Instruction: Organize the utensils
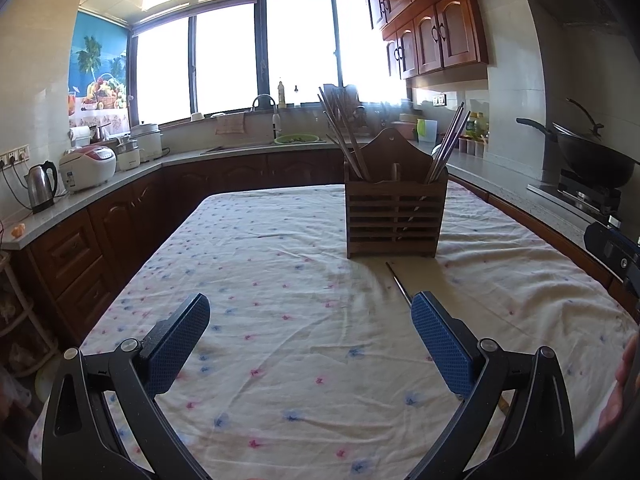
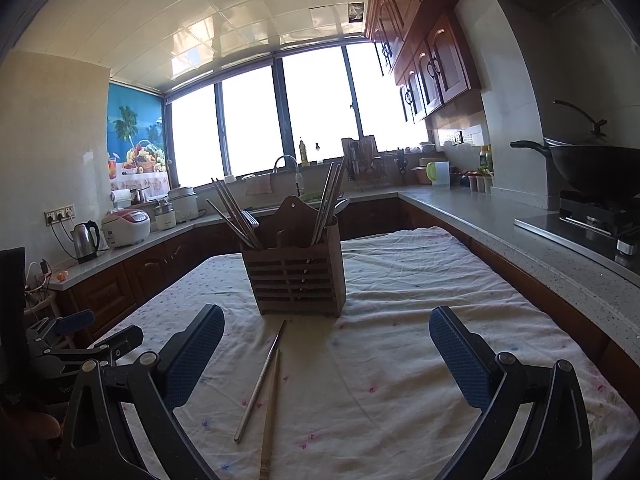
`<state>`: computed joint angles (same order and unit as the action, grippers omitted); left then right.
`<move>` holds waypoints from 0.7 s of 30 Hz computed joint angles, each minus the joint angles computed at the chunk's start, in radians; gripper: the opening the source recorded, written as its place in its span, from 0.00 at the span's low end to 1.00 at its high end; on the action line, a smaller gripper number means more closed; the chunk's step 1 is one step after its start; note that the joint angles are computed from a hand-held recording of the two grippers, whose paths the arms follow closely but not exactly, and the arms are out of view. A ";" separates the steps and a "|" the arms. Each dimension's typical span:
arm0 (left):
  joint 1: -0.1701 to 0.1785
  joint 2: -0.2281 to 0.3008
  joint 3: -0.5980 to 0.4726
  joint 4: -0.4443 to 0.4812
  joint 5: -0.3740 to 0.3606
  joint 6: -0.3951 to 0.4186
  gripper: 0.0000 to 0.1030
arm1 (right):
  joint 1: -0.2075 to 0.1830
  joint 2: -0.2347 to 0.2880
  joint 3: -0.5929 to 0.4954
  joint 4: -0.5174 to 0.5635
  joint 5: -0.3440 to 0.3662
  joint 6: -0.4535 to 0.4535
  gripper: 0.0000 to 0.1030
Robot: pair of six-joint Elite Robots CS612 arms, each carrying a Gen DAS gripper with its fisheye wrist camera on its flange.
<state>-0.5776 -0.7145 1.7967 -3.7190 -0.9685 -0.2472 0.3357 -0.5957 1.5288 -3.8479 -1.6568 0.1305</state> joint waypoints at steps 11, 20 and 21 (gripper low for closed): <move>0.000 0.000 -0.001 0.002 -0.001 -0.004 1.00 | -0.001 -0.001 0.001 0.004 0.002 0.005 1.00; 0.006 -0.002 -0.007 0.020 -0.020 -0.017 1.00 | -0.002 -0.001 -0.002 0.010 0.004 0.008 1.00; 0.007 -0.002 -0.007 0.023 -0.024 -0.018 1.00 | -0.003 0.000 -0.003 0.012 0.005 0.010 1.00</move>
